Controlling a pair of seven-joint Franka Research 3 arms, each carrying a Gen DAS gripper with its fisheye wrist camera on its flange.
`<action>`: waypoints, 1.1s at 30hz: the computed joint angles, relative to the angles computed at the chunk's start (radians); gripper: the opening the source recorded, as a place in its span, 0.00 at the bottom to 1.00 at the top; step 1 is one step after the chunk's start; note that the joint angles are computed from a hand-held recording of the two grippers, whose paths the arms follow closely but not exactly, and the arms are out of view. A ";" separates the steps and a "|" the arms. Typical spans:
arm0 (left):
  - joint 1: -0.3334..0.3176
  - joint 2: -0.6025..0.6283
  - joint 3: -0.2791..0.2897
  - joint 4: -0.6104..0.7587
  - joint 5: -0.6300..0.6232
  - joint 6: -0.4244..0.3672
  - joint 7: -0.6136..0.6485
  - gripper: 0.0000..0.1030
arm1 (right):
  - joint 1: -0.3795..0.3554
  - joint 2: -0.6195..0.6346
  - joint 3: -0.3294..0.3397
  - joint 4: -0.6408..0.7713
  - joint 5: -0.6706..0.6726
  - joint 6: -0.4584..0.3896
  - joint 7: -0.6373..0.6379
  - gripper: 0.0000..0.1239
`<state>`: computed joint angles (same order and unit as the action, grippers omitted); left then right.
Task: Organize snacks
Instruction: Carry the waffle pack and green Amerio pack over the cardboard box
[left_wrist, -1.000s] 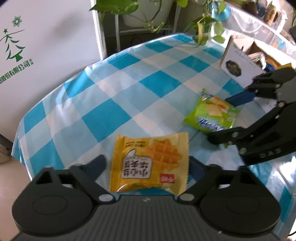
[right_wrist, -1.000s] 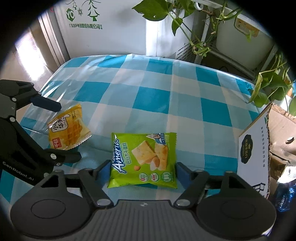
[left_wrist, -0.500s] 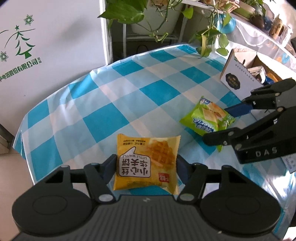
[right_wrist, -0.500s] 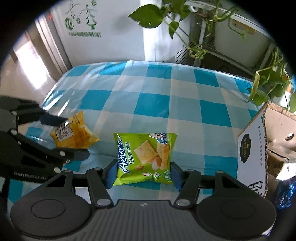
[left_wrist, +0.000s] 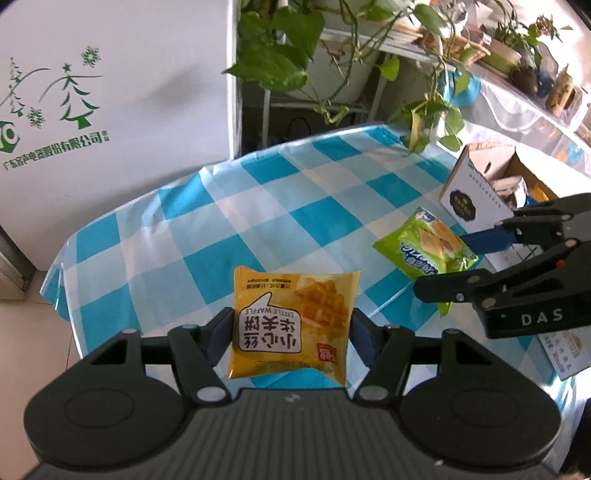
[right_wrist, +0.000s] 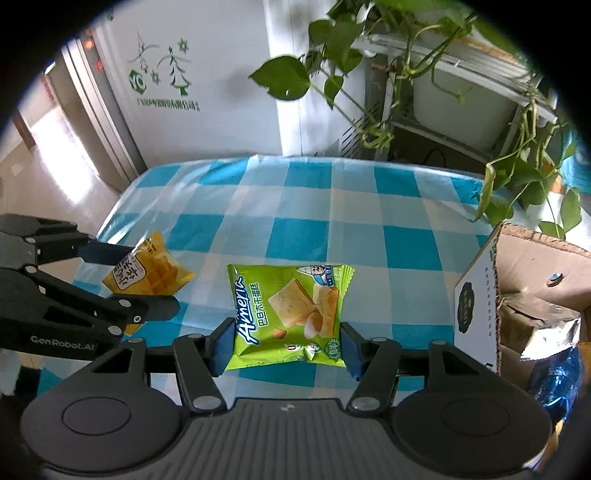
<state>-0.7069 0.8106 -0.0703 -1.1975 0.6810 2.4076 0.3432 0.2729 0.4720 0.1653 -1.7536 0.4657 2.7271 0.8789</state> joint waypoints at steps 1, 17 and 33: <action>-0.004 -0.004 0.004 -0.005 0.003 0.000 -0.013 0.63 | -0.004 -0.008 0.005 -0.008 0.009 0.006 -0.004 0.53; -0.054 -0.066 0.028 -0.065 0.127 -0.017 -0.278 0.63 | -0.032 -0.099 0.034 -0.102 0.156 0.111 -0.027 0.53; -0.111 -0.125 0.015 -0.155 0.277 -0.083 -0.587 0.63 | -0.053 -0.243 0.055 -0.257 0.460 0.177 -0.260 0.53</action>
